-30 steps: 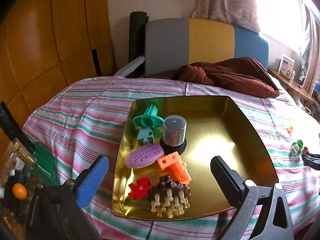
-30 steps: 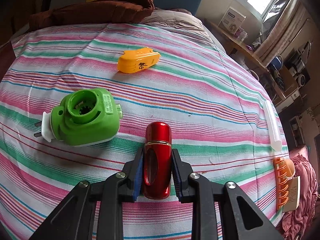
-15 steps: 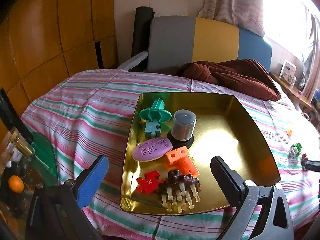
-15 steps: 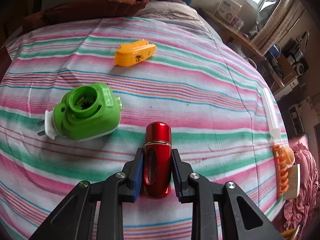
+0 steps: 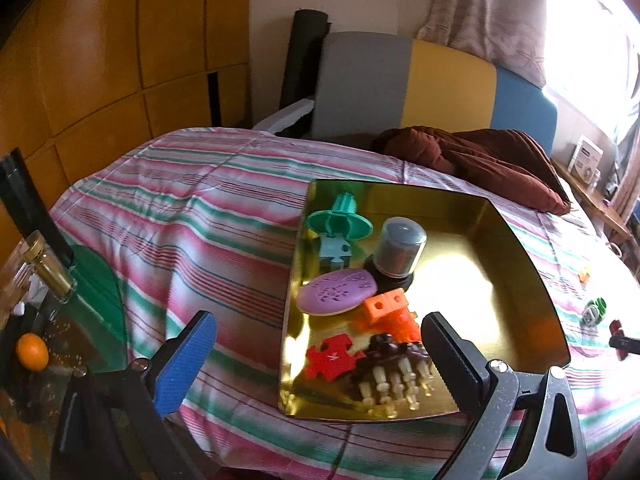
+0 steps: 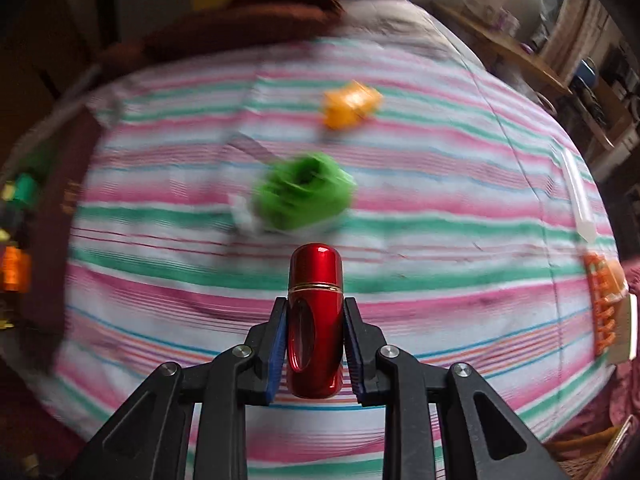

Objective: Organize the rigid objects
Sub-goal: 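Carry the red flashlight toward the tray with the right tool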

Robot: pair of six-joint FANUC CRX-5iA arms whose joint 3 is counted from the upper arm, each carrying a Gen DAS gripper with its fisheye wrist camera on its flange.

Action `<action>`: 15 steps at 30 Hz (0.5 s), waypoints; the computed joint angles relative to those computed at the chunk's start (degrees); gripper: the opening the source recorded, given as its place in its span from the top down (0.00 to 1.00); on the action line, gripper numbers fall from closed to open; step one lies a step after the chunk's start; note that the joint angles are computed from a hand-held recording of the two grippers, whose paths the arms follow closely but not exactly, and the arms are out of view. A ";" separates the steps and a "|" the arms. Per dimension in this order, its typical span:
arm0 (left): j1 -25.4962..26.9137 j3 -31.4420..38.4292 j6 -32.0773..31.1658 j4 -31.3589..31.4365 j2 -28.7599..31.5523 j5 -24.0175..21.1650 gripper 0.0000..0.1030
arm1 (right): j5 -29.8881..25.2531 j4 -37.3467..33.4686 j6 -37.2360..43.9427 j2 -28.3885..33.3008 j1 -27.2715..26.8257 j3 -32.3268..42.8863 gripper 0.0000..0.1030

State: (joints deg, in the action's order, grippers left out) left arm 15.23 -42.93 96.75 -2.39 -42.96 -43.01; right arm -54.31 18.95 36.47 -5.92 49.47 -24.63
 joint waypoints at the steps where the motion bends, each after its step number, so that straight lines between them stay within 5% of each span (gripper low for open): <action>1: 0.43 -0.07 0.12 -0.21 -0.36 -0.19 0.00 | 0.74 0.24 0.31 -0.26 1.19 0.33 0.75; 11: 7.66 -3.14 -5.71 4.88 -4.92 -1.66 0.00 | 10.47 -0.59 9.05 6.41 11.26 10.78 0.75; 15: 9.40 -3.93 -7.20 6.22 -5.75 -2.11 0.00 | 10.22 -4.04 13.76 12.03 13.08 16.59 0.75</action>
State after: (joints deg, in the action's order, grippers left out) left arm 24.63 -46.86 89.56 3.83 -48.71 -45.12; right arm -44.09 14.91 50.23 6.11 62.55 -8.04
